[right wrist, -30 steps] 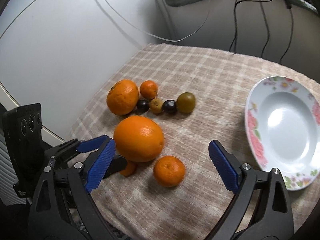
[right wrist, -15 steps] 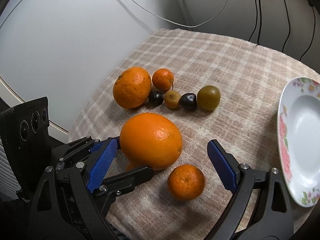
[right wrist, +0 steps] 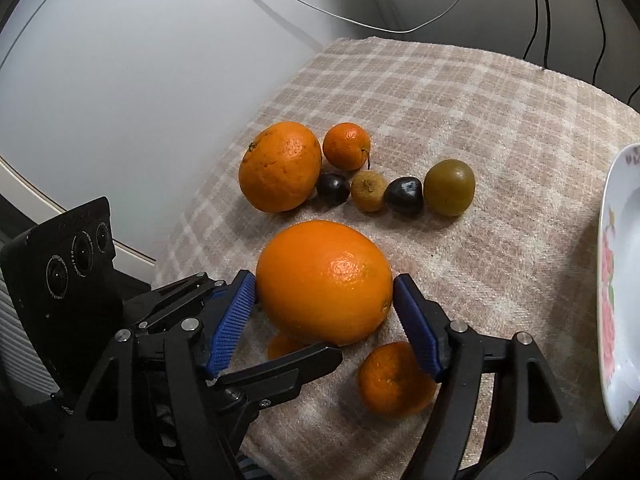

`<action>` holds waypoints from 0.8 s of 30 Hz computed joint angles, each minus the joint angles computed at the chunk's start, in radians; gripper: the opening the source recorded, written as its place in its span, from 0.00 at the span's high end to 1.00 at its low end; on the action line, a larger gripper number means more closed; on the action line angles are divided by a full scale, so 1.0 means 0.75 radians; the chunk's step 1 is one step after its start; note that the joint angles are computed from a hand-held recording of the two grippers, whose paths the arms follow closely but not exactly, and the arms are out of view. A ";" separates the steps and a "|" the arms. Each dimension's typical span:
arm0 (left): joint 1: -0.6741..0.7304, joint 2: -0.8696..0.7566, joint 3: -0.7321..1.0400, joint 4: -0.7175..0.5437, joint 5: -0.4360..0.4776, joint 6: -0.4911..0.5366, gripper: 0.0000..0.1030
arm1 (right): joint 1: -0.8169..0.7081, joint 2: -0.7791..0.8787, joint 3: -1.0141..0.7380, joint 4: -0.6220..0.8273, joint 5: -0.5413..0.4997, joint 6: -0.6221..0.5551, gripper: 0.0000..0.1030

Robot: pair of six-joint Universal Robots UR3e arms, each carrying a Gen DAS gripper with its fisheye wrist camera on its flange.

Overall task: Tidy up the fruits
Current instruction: 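Move the right tool to the large orange and close its fingers around it, then carry the large orange with the right tool and release it onto the plate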

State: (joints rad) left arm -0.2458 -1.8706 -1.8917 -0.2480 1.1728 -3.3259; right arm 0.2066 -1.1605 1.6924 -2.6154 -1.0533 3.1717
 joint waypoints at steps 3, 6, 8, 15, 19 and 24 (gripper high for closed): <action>-0.006 0.002 0.009 -0.007 0.008 -0.001 0.33 | 0.001 -0.002 0.002 -0.004 -0.005 0.004 0.29; -0.009 -0.002 0.025 -0.011 0.007 0.000 0.33 | -0.002 -0.031 0.009 0.016 -0.016 0.001 0.29; -0.018 -0.004 0.043 -0.015 0.013 0.002 0.33 | -0.008 -0.052 0.021 0.013 -0.018 -0.003 0.29; -0.074 -0.027 0.140 -0.038 0.034 0.007 0.33 | -0.059 -0.173 0.103 0.000 -0.013 -0.003 0.29; -0.120 -0.063 0.227 -0.066 0.047 0.013 0.33 | -0.114 -0.260 0.184 -0.014 0.000 -0.015 0.29; -0.192 -0.136 0.351 -0.099 0.069 0.010 0.33 | -0.218 -0.391 0.309 -0.002 0.036 -0.055 0.29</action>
